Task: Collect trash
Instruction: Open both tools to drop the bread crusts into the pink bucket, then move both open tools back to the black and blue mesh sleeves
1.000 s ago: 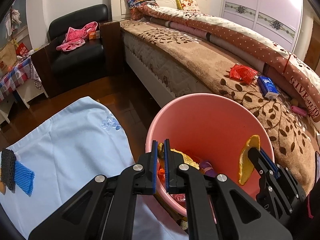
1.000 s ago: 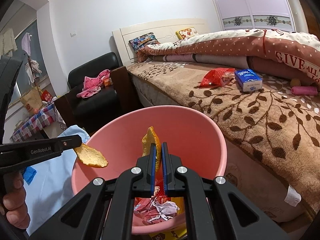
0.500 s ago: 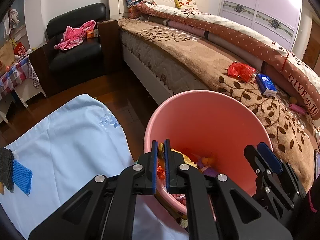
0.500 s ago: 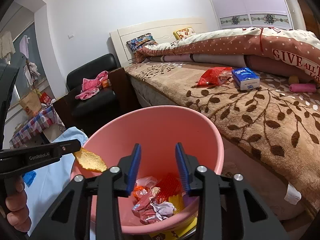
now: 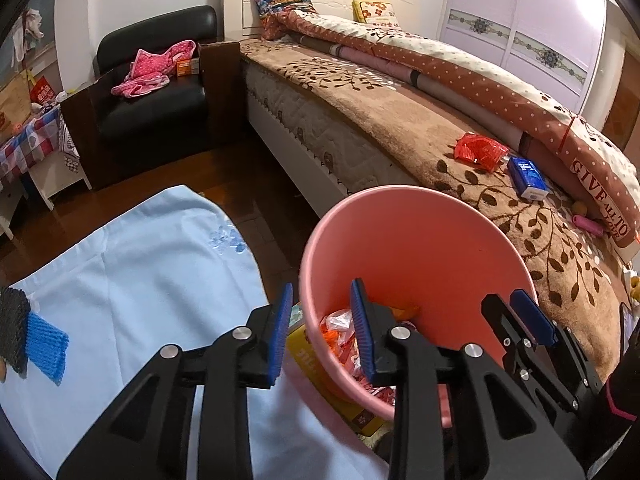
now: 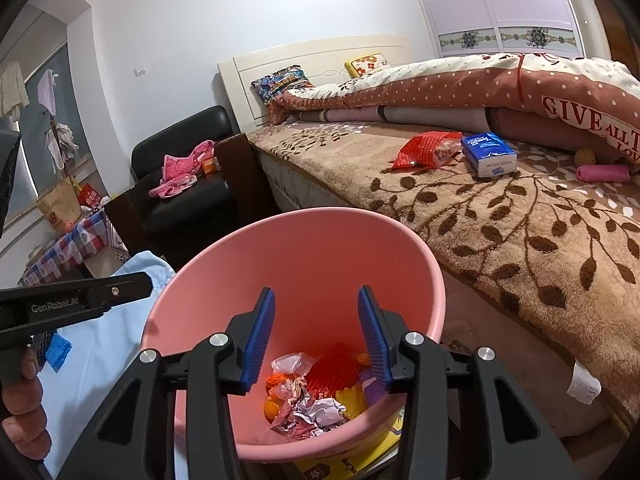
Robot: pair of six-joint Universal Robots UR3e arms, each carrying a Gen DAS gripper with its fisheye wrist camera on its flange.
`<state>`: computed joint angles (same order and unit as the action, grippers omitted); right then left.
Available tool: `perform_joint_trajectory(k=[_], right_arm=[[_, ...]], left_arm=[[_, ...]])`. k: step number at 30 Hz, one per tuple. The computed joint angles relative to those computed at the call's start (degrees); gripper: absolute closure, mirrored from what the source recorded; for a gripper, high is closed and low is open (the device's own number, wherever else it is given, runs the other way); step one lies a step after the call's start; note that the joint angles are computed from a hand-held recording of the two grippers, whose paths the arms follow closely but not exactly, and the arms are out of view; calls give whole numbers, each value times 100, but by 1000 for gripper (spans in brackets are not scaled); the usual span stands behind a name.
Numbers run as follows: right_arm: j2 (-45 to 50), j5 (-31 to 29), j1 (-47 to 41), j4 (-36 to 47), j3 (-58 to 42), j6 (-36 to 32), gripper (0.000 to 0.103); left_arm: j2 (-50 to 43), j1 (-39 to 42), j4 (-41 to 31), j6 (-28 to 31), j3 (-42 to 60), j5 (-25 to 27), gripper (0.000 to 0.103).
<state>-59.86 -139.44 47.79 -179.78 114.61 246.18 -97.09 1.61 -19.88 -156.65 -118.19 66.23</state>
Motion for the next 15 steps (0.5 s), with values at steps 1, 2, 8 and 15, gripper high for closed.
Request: perform_joint_trajectory(k=[1,2,8,15], right_arm=[[5,-3,6,19,-9,-2,60],[8,-10,16,60,-28,-2,60],[37,-139,153,399,-208,105,59],[92,-340,369,809,-556,153,59]], left_arm=[[64,67,-45,35,-41,-28,73],[102,103,-67,55,-69,-41,73],[493,523,-240,318,-395,-207,73],[1102,1243,-742,790,-793,-512,73]])
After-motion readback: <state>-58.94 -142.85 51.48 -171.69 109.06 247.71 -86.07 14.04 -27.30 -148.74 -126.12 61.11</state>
